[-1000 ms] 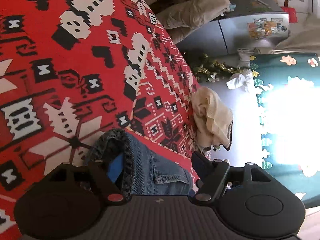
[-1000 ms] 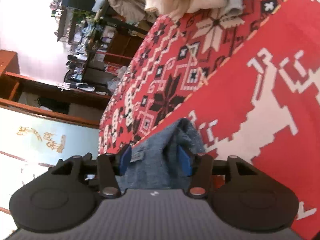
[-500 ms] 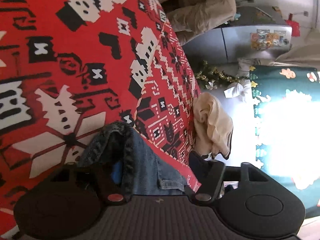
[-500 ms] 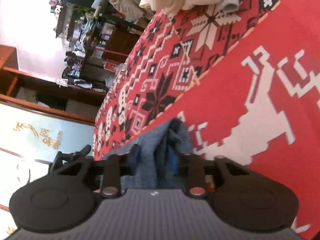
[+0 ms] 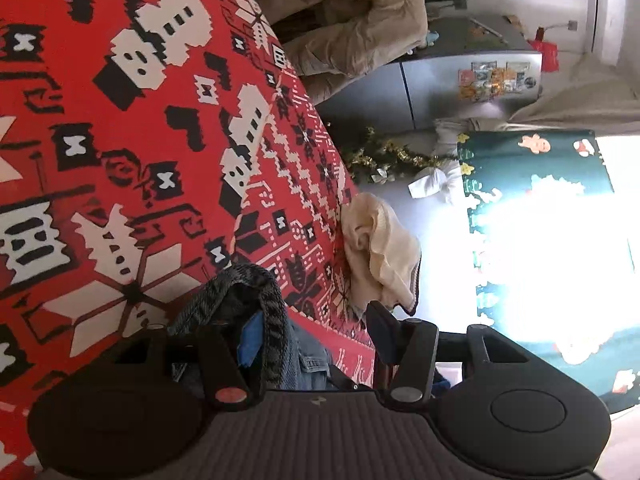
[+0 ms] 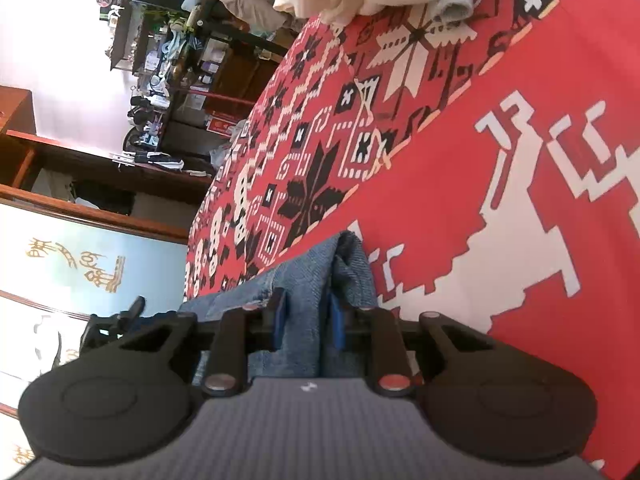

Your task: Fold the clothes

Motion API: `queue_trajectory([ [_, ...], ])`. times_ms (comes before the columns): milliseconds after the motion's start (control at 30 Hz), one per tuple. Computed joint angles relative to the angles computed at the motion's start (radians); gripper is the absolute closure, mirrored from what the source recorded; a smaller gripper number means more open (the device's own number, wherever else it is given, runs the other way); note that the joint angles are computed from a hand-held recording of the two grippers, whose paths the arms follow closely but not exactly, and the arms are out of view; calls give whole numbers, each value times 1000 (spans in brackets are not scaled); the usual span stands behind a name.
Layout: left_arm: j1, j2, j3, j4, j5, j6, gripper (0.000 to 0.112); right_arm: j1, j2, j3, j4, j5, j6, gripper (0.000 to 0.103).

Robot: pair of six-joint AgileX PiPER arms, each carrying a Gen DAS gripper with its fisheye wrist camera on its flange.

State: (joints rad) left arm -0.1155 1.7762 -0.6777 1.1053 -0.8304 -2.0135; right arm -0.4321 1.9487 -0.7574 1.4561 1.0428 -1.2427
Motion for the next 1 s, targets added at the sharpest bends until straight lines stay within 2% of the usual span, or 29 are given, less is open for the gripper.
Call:
queue_trajectory([
  [67,-22,13,-2,-53,40,29,59,-8,5,0,-2,8,-2,80],
  [167,-41,49,5,-125,37,83,59,-21,-4,8,-17,10,-8,80],
  [200,-47,62,7,-148,33,101,54,-18,-9,8,-20,6,-10,80],
  [267,-56,65,9,-173,48,121,59,-15,-10,5,-24,3,-15,80],
  [333,-62,5,31,-223,123,152,84,-19,-1,0,-27,12,-14,80],
  [367,-62,-31,62,-303,145,219,90,-19,1,-2,-27,13,-13,81],
  [400,-51,-59,102,-398,127,293,101,-18,-1,-3,-30,9,-14,82],
  [467,0,-106,173,-516,61,369,101,-13,-9,-5,-37,-1,-18,83],
  [500,39,-101,196,-515,-8,350,101,-14,-9,-6,-38,-1,-18,83],
  [533,69,-101,202,-474,-37,316,98,-16,-7,-7,-40,1,-17,83],
  [567,94,-111,198,-415,-34,276,94,-18,-5,-9,-42,3,-15,83],
  [633,108,-119,161,-256,13,171,77,-24,-4,-4,-41,7,-18,83],
  [733,72,-74,114,-126,21,80,71,-24,-9,3,-37,2,-19,83],
  [833,20,-32,82,-131,61,85,64,-25,-9,6,-34,2,-19,83],
  [1000,13,43,31,-139,24,64,60,-21,-15,5,-38,-4,-9,83],
])
